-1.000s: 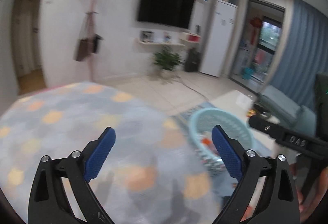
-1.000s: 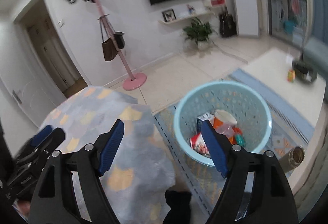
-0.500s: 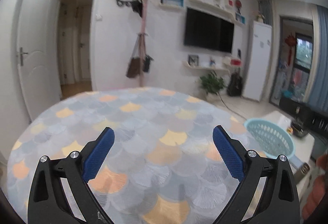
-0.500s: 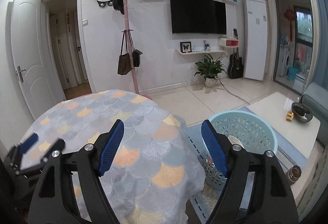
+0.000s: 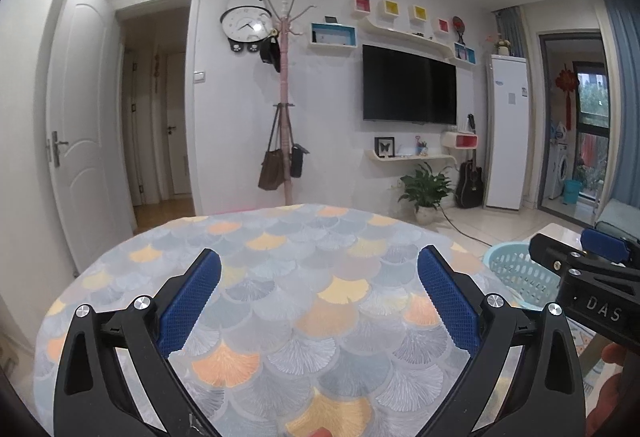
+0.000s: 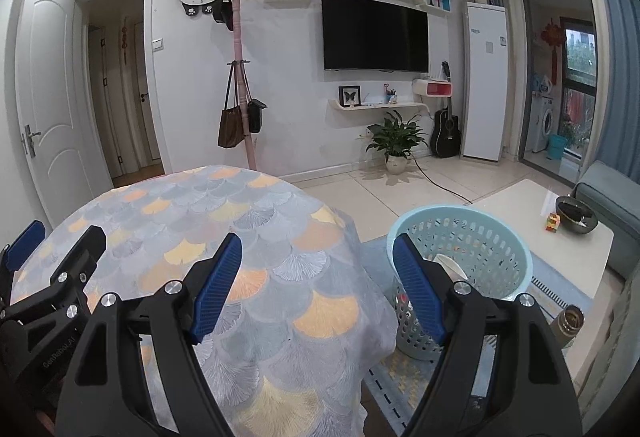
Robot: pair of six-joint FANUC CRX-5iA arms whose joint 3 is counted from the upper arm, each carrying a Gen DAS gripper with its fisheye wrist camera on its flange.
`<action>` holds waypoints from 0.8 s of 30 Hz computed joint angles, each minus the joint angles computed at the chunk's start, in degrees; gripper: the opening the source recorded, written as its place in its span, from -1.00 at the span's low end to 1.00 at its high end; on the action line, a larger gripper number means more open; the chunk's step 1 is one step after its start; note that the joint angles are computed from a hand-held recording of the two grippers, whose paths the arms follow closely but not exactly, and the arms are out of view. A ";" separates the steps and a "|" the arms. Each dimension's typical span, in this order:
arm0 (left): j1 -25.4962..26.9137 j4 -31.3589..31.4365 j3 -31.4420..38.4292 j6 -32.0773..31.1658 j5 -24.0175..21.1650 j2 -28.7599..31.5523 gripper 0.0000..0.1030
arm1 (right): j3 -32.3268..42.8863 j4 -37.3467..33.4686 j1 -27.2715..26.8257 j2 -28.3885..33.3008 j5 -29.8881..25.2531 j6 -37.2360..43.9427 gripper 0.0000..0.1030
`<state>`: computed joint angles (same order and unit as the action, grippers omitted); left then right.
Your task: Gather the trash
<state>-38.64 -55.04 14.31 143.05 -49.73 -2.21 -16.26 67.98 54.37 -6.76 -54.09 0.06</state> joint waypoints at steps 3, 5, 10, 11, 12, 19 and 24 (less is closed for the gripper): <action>0.05 -0.08 0.00 0.66 -0.35 -0.18 0.86 | 0.33 -0.58 -0.26 0.20 0.18 0.23 0.44; 0.30 0.58 -0.19 0.20 0.11 -0.32 0.86 | 0.27 -0.66 -0.31 0.14 0.37 0.27 0.44; 1.51 3.89 -0.61 -3.37 2.03 -0.45 0.86 | 0.41 -0.48 -0.13 0.39 0.20 1.04 0.44; 1.37 3.61 -0.61 -3.23 1.95 -0.45 0.86 | 0.48 -0.39 -0.07 0.46 0.08 1.03 0.44; 1.31 3.47 -0.67 -3.08 1.93 -0.50 0.85 | 0.44 -0.33 -0.11 0.38 0.12 1.06 0.44; 1.73 4.00 -0.43 -3.05 1.78 -0.44 0.86 | 0.40 0.09 0.22 0.28 -1.03 1.29 0.46; 1.80 4.44 -0.28 -3.05 1.47 -0.38 0.86 | 0.79 -0.21 0.38 0.55 -1.56 1.71 0.47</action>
